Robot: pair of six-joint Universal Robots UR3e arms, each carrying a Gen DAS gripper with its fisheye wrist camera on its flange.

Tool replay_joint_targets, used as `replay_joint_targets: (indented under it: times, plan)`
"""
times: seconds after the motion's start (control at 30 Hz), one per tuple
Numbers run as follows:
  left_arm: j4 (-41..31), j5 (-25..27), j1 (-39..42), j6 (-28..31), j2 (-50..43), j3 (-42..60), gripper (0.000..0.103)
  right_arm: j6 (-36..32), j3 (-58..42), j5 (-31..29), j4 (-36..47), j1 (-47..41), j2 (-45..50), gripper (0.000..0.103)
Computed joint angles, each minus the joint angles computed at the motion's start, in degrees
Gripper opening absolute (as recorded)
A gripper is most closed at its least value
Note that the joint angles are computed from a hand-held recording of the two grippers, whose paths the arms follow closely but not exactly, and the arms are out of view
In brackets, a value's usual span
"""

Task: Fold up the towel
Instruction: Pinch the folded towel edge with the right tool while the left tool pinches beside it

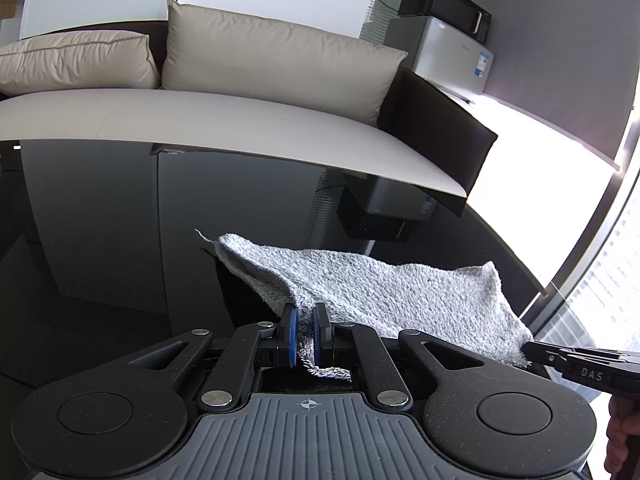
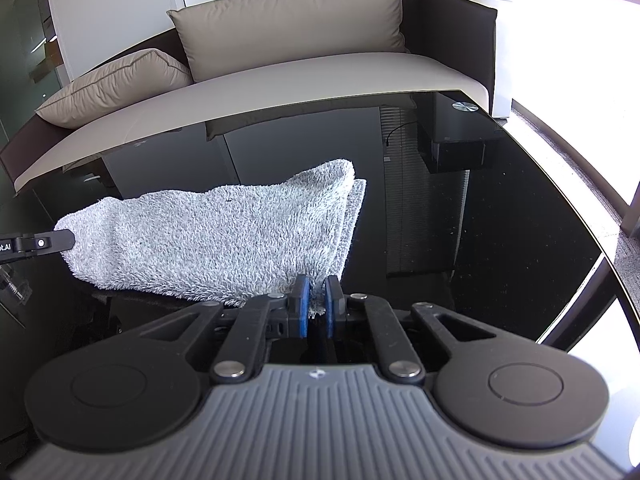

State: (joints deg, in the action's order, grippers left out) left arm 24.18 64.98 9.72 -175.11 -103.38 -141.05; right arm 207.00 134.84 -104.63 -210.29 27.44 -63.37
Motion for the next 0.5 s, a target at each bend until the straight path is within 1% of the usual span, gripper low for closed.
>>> replay_joint_targets:
  times: [0.3, 0.5]
  plan:
    - [0.2, 1.1, -3.1, -1.1, -1.4, 1.8, 0.007, -0.2, 0.2, 0.3, -0.5, -0.3, 0.2, 0.009]
    - [-0.1, 1.1, -2.7, -1.3, -1.4, 1.9, 0.007, -0.3, 0.0, 0.2, -0.4, -0.2, 0.3, 0.009]
